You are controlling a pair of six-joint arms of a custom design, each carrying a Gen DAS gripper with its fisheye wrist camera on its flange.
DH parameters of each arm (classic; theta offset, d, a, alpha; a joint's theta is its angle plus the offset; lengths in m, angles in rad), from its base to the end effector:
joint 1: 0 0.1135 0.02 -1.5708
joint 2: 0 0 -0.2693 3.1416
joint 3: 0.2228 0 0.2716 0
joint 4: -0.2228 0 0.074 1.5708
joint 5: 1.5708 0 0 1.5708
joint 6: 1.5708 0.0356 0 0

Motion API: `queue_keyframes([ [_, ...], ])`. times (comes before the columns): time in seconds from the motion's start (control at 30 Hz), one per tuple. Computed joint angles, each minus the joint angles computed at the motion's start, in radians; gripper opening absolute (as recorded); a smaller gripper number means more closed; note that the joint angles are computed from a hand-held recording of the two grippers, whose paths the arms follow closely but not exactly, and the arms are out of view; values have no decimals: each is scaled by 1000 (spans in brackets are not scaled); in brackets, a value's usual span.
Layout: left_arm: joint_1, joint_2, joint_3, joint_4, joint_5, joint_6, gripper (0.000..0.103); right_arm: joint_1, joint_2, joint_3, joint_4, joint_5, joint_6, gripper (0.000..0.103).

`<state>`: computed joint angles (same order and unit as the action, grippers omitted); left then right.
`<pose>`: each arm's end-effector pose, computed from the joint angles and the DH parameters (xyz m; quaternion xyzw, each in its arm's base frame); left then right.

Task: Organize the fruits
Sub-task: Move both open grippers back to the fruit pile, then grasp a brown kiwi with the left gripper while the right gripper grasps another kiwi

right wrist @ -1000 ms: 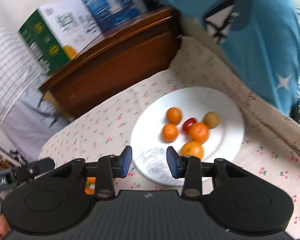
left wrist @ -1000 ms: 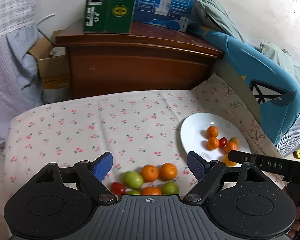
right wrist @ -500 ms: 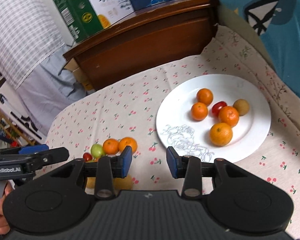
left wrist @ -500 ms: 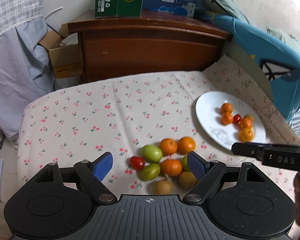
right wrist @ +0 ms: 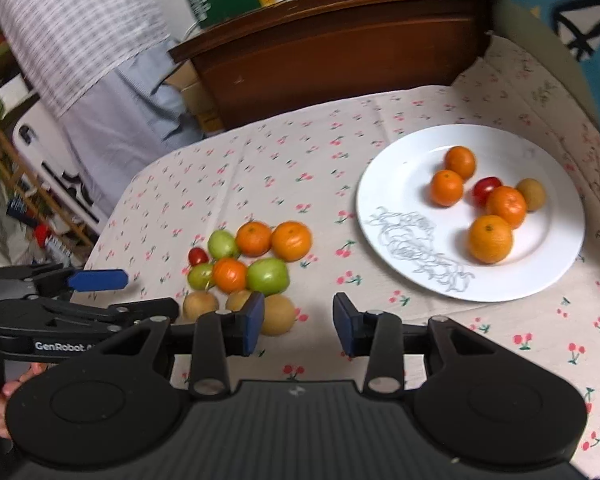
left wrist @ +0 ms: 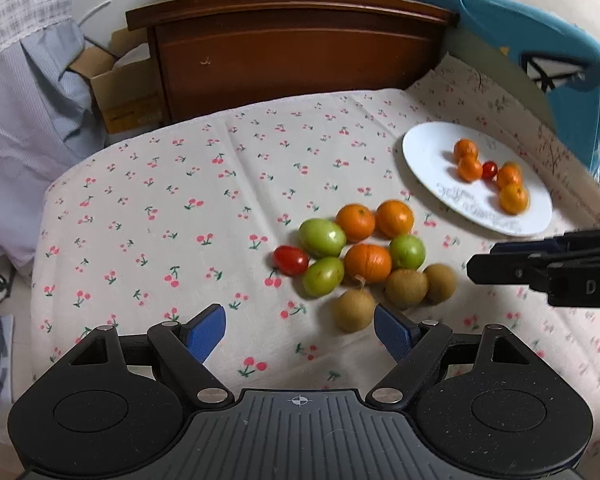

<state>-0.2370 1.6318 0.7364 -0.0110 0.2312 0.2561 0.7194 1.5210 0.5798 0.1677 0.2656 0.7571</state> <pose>0.3051 -0.0821 0.1275 0.2657 0.9014 -0.1059 0.3250 0.2232 0.1831 0.1280 0.0686 0.9123 0.1687 0.3667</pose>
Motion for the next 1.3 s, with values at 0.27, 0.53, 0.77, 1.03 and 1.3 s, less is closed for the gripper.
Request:
queue_keyframes([
  [0.27, 14, 19, -26, 49, 61, 59, 80, 11, 75, 38, 16, -10, -47, 39],
  [0.53, 3, 44, -44, 109, 104, 96, 76, 8, 137, 66, 31, -13, -65, 39],
  [0.77, -17, 67, -49, 146, 114, 119, 74, 8, 165, 75, 52, -16, -86, 39],
  [1.03, -43, 100, -29, 144, 120, 132, 49, 3, 172, 73, 70, -22, -89, 39],
  [1.3, -44, 118, -18, 150, 144, 127, 41, -1, 180, 68, 97, -29, -79, 32],
])
